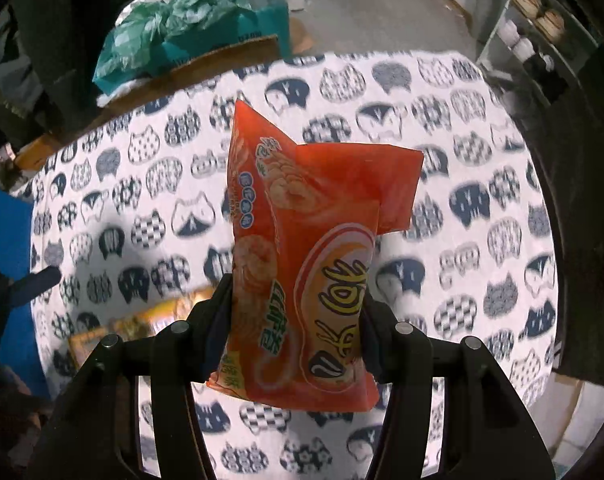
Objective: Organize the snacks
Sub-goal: 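Grasp the long yellow bar with the left gripper while the right holds the red-orange bag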
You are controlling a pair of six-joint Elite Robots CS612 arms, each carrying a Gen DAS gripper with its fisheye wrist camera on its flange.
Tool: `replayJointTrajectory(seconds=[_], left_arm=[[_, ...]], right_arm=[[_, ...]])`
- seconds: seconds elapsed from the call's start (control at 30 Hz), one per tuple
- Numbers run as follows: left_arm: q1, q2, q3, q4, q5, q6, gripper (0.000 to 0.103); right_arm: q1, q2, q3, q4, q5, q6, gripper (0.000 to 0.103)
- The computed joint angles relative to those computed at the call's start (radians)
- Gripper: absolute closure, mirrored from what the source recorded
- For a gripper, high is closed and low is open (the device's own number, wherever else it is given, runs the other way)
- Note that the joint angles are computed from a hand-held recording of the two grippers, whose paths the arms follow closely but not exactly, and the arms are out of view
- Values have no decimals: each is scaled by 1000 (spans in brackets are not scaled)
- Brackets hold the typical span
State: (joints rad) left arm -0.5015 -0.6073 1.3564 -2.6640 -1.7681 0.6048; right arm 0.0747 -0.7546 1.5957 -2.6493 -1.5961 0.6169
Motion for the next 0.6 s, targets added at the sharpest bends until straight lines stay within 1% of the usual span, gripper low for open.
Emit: replayJointTrajectory(seconds=[0.2, 0.4, 0.53, 0.6], left_arm=[[2, 9, -16, 86, -19, -14, 22], [-3, 20, -21, 101, -12, -4, 22], [-8, 30, -25, 104, 5, 2, 23], [-8, 37, -31, 118, 5, 5, 31]], right_arm=[[6, -27, 60, -12, 29, 27, 48], [5, -34, 93, -25, 60, 52, 48], [5, -29, 95, -21, 71, 49, 48], [6, -28, 95, -20, 72, 47, 48]])
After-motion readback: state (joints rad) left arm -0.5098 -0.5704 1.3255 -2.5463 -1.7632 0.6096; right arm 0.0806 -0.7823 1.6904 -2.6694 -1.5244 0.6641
